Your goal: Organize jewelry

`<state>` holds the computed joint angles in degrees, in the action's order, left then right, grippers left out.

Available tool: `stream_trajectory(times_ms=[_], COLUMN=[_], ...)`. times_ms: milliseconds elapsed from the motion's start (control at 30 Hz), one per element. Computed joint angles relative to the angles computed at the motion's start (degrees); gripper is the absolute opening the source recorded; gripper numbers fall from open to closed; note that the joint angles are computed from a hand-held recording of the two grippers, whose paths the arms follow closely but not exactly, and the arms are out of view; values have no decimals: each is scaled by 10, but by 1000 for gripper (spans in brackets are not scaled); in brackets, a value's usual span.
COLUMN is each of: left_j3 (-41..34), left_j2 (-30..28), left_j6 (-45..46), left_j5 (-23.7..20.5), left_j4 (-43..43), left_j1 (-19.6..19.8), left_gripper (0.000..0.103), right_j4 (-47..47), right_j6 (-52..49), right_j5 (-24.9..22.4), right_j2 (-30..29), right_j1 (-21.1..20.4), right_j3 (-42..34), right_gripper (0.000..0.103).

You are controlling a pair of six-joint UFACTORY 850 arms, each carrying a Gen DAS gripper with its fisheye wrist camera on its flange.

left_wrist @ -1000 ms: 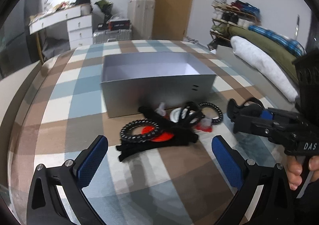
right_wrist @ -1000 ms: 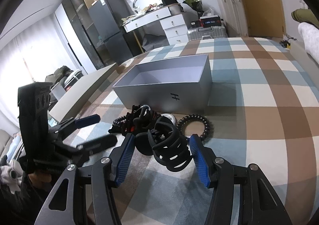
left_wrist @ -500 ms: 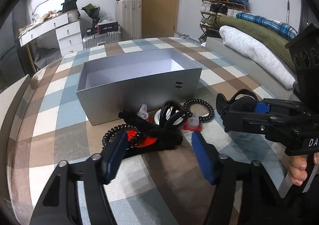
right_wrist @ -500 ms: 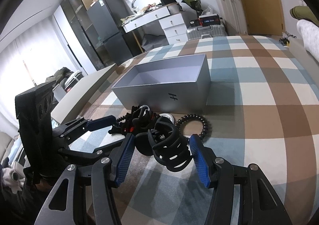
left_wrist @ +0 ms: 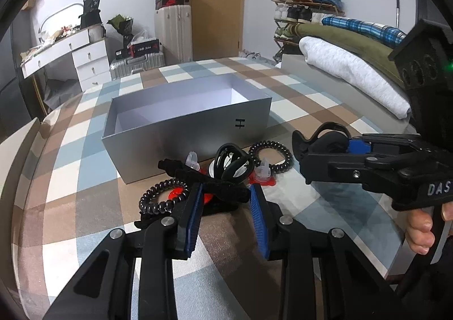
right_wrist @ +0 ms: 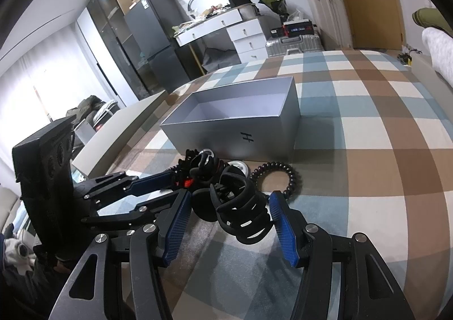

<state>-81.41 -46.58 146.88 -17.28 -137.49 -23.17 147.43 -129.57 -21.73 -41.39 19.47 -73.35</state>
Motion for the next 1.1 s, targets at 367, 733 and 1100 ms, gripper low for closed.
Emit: stream_trajectory(times_ms=[367, 733, 1100], left_j3=[23, 7, -33], left_j2=[20, 25, 9], left_j6=[54, 82, 83], left_j5=[-35, -26, 1], left_j4=[-67, -118, -143], left_j1=[8, 8, 14], left_gripper=[27, 27, 27], right_j4=[20, 49, 49], right_j6=[-21, -54, -55], right_j5=[-12, -14, -15], right_j2=[5, 4, -9], right_j1=[1, 0, -3], right_j3=[8, -9, -46], right_gripper=[56, 56, 56])
